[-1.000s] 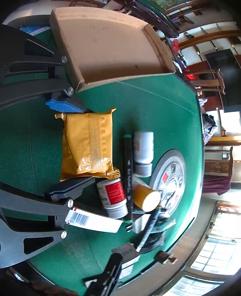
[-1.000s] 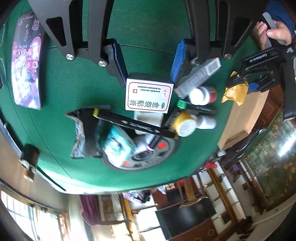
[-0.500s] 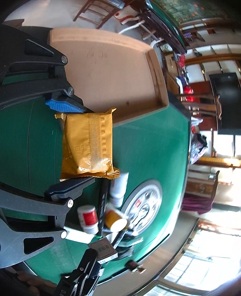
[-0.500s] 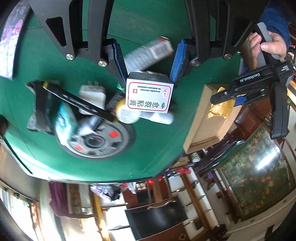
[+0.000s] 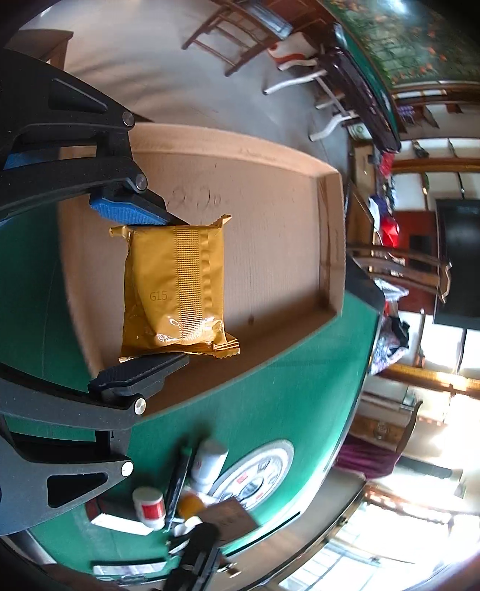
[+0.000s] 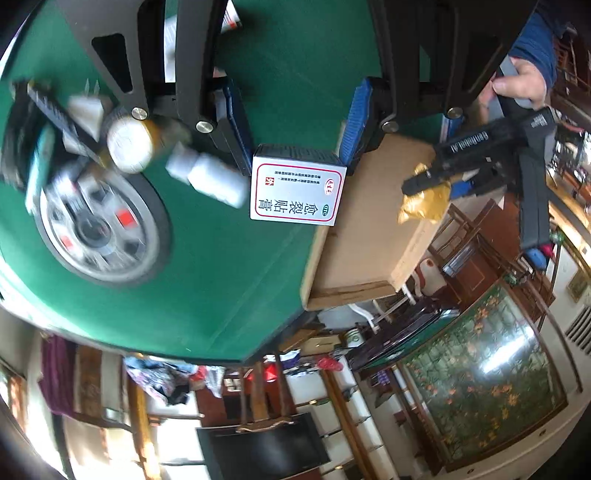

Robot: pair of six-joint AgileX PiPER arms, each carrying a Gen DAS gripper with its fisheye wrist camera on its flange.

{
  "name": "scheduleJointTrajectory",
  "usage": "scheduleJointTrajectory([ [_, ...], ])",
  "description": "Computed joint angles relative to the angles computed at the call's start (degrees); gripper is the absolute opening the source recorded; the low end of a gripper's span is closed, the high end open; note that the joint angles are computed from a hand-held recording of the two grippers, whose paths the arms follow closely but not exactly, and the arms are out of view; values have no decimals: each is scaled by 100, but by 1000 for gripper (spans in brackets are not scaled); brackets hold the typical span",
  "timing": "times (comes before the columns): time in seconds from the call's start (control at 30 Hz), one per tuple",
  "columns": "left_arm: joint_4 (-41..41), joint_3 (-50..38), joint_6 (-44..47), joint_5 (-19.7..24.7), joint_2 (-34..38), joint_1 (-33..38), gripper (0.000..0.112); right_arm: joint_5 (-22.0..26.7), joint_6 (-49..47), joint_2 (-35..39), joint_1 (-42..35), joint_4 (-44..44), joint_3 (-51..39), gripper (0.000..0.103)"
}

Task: Organize objects
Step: 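Carry the yellow packet and white box into the cardboard tray with both tools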

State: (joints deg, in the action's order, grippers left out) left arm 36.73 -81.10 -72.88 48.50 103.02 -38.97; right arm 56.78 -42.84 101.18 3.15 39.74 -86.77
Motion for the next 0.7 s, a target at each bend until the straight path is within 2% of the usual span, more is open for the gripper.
scheduleJointTrajectory([
  [0.17, -398, 151, 308, -433, 109, 328, 62, 49, 886, 793, 912, -565, -1114, 47],
  [0.37, -521, 100, 494, -641, 298, 245, 62, 522, 1920, 1956, 1628, -1064, -2490, 47],
  [0.5, -626, 130, 570, -776, 361, 280, 62, 521, 2307, 2322, 1816, -1358, -2824, 47],
  [0.7, -628, 147, 570, -861, 418, 266, 62, 452, 2499, 2471, 1945, -1555, -2855, 47],
])
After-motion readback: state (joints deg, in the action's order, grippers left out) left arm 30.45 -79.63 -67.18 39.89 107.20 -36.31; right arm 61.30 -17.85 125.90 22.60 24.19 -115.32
